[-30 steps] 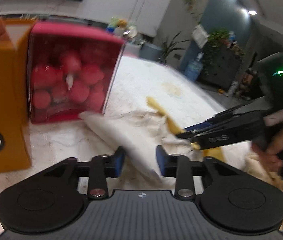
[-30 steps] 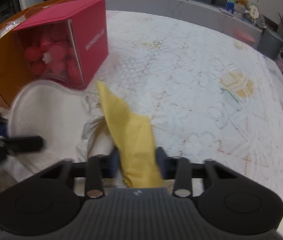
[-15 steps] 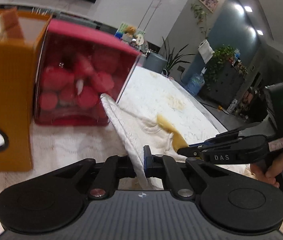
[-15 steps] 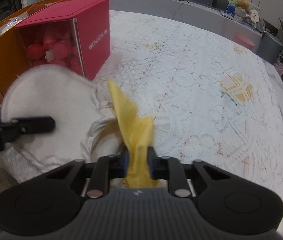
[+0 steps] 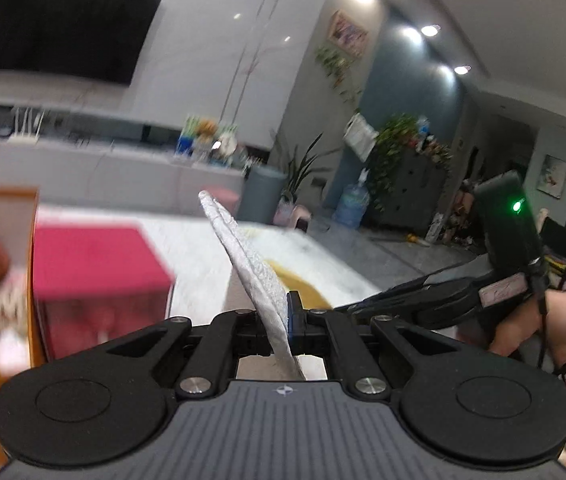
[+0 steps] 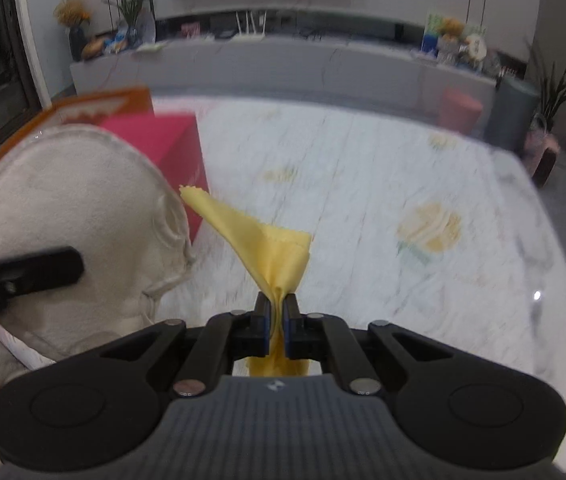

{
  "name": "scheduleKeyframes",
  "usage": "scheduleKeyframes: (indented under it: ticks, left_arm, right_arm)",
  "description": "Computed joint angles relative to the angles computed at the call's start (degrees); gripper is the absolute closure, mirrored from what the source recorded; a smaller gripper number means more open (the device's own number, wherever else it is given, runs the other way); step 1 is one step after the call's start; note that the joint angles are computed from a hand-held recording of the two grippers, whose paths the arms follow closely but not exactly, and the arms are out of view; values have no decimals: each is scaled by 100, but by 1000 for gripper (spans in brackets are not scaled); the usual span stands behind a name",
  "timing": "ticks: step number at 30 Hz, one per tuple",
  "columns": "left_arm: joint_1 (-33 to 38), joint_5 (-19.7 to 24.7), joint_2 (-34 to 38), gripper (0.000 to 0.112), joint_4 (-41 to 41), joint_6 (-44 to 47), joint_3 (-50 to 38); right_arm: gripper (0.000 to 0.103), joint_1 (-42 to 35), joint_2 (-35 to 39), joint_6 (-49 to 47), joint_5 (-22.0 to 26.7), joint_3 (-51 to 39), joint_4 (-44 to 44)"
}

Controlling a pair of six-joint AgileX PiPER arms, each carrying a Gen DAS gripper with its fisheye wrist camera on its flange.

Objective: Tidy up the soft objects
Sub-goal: 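Lift the yellow cloth with the right gripper while the left gripper lifts the white pad, then open the right gripper over the orange box while the left gripper drops the white pad inside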

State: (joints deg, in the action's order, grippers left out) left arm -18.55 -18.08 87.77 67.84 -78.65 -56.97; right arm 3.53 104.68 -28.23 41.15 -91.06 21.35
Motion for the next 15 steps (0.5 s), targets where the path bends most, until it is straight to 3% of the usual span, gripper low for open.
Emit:
scheduleKeyframes:
  ticks: [7, 11, 15]
  left_arm:
    - [105, 42, -452, 107, 1668, -1516, -706]
    - [309, 186, -844, 107, 2014, -1715, -720]
    - [716, 329, -1268, 107, 2596, -2040, -531]
  right_arm:
    - [100, 135, -771, 472, -30, -110, -208]
    - [100, 435, -1077, 648, -120, -208, -252]
    - [100, 1108, -1045, 1674, -504, -477, -1112]
